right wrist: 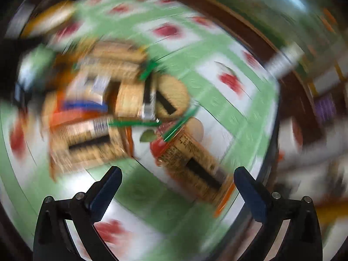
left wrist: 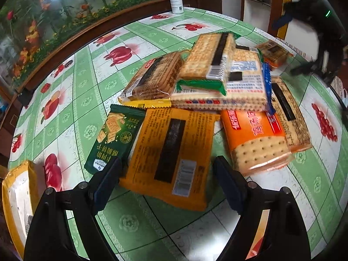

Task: Organize snacks
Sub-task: 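Grasp the orange cracker pack with left gripper while right grasps tan cracker pack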

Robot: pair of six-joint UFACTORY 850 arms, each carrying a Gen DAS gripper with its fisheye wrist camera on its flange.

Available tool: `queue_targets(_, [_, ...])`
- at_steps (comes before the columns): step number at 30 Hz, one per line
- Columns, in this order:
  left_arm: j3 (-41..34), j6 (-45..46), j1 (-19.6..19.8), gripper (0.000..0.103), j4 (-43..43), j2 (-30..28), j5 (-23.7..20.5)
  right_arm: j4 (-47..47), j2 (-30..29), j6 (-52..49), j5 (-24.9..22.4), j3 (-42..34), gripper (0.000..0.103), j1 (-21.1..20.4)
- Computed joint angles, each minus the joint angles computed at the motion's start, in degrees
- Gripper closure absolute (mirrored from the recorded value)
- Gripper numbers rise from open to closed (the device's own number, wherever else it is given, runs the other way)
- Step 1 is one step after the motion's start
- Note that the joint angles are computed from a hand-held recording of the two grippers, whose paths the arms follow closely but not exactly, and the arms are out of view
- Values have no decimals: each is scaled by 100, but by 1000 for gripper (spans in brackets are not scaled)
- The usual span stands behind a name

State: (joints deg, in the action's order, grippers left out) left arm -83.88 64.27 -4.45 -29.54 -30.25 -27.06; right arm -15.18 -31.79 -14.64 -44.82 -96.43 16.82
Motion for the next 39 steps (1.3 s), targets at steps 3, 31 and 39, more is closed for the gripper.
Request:
queue_targets(3, [-400, -382, 17, 16, 220, -258, -428, 817, -492, -812, -461, -402, 0, -317])
queue_targets(31, [-896, -1191, -72, 33, 600, -544, -999, 2725, -61, -963, 70, 275, 44, -909])
queue_targets(39, [123, -894, 117, 34, 20, 148, -349, 2882, 490, -601, 382, 894, 48, -854])
